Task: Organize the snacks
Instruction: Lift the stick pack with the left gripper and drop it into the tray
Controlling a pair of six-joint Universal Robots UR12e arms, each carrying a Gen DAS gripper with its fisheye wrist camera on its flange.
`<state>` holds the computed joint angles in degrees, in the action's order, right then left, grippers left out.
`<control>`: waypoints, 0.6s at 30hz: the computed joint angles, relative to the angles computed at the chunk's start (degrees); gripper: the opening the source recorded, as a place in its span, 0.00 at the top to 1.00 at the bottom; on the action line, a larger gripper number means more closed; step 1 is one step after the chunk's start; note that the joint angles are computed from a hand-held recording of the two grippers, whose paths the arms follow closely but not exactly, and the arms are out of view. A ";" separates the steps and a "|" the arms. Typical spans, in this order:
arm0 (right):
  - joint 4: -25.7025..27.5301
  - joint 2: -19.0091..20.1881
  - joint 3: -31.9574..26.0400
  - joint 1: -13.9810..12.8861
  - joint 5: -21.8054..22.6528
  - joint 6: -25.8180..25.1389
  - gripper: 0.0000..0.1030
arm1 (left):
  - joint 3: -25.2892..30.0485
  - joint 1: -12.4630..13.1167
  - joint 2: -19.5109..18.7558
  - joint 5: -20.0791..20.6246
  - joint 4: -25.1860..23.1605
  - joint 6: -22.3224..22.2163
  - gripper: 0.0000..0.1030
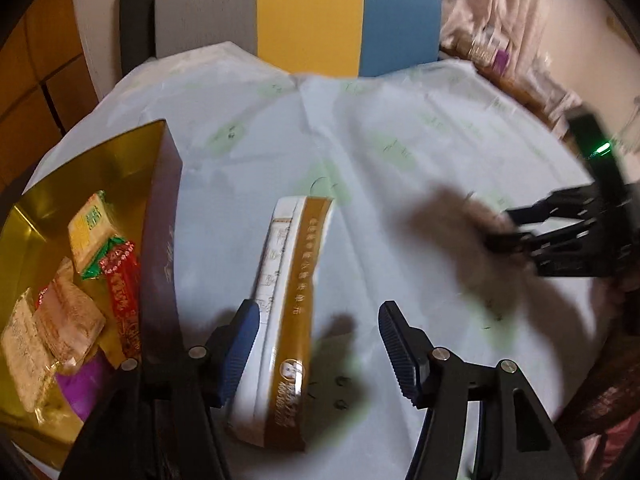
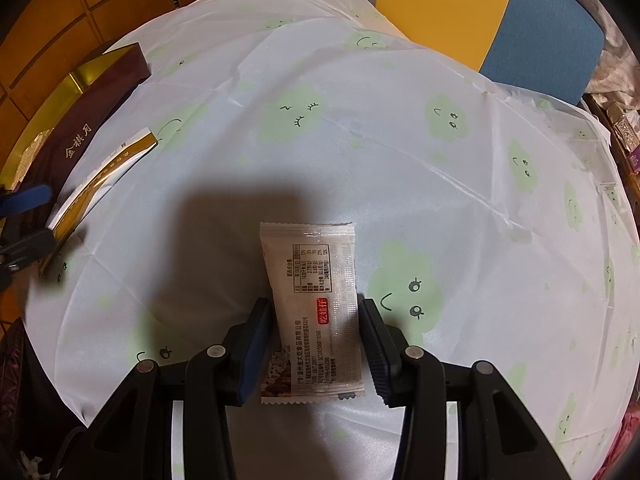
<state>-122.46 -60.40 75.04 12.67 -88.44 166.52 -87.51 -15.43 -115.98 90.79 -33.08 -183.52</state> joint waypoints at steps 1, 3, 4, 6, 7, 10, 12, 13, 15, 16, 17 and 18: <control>-0.02 0.03 -0.04 0.06 -0.16 -0.11 0.56 | 0.56 -0.25 -0.44 0.88 -0.68 1.12 0.39; 0.03 0.11 -0.14 0.14 -0.27 -0.17 0.56 | 1.28 -0.66 -1.11 2.24 -1.45 2.57 0.39; 0.08 0.16 -0.20 0.16 -0.26 -0.13 0.56 | 1.85 -0.89 -1.55 2.89 -2.41 3.15 0.39; 0.11 0.19 -0.25 0.23 -0.36 -0.20 0.56 | 2.02 -1.22 -1.99 4.52 -2.56 4.50 0.41; 0.10 0.22 -0.29 0.26 -0.41 -0.20 0.56 | 1.80 -1.22 -2.06 4.26 -1.56 4.77 0.53; -0.04 0.15 -0.16 0.21 -0.45 -0.33 0.56 | 1.32 -1.07 -1.79 3.23 0.13 2.20 0.83; -0.07 0.14 -0.13 0.22 -0.49 -0.37 0.56 | 0.04 -0.45 -1.24 -0.91 2.29 0.53 0.84; -0.11 0.12 -0.09 0.22 -0.49 -0.35 0.56 | -0.99 0.02 -0.82 -4.04 3.74 -1.14 0.84; -0.24 0.09 -0.02 0.23 -0.57 -0.34 0.56 | -2.13 0.13 -0.34 -6.14 5.83 -2.61 0.86; -0.29 0.07 0.01 0.23 -0.58 -0.34 0.56 | -2.57 0.18 -0.15 -6.94 6.58 -3.27 0.86; -0.28 0.07 0.02 0.22 -0.54 -0.33 0.56 | -2.77 0.18 -0.03 -7.31 6.89 -3.84 0.86; -0.30 0.05 0.06 0.25 -0.56 -0.30 0.56 | -3.15 0.33 0.22 -8.25 7.49 -5.01 0.87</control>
<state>-122.76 -60.35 75.10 12.91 -89.01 166.22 -90.66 -15.10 -115.76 82.53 -25.60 -188.53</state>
